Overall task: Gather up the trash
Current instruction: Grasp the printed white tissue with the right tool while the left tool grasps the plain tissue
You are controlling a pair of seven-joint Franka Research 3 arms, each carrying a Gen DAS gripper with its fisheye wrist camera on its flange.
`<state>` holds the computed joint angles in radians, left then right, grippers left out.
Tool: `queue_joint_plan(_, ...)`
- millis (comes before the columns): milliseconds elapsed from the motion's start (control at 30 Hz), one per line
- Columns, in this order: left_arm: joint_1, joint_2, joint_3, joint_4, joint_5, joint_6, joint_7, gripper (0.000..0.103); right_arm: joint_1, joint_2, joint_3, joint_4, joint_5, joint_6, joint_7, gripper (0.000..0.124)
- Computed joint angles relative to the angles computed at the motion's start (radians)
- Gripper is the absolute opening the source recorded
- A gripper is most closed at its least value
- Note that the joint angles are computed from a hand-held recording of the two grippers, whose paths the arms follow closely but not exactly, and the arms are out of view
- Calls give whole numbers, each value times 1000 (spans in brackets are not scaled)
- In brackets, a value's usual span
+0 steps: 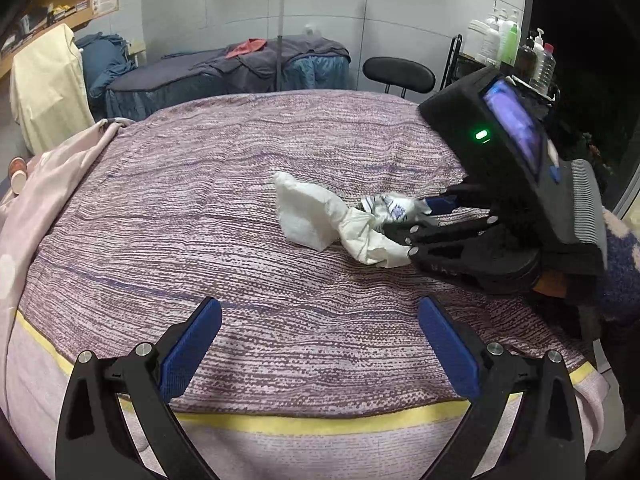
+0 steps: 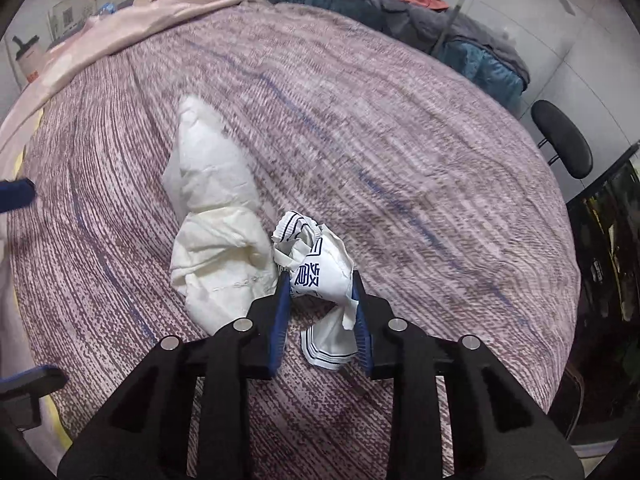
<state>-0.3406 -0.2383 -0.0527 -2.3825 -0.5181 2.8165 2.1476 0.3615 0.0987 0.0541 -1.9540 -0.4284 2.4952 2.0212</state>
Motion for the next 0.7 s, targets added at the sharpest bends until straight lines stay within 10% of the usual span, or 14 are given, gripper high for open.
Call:
queue_joint_plan(433,97,200,-120,231,283,-174,-206,91,-124,-264,64,-282,-97,233,309,28)
queue_joint_plan(633,110,294,-165,325,442,-219,-295,58,-193,-393,137,-405,-93,268,374,28)
queue_joint_plan(700,112,305,-176,338,459,-226,-302,33,-222,-429,162,-444,-88,286,399,28)
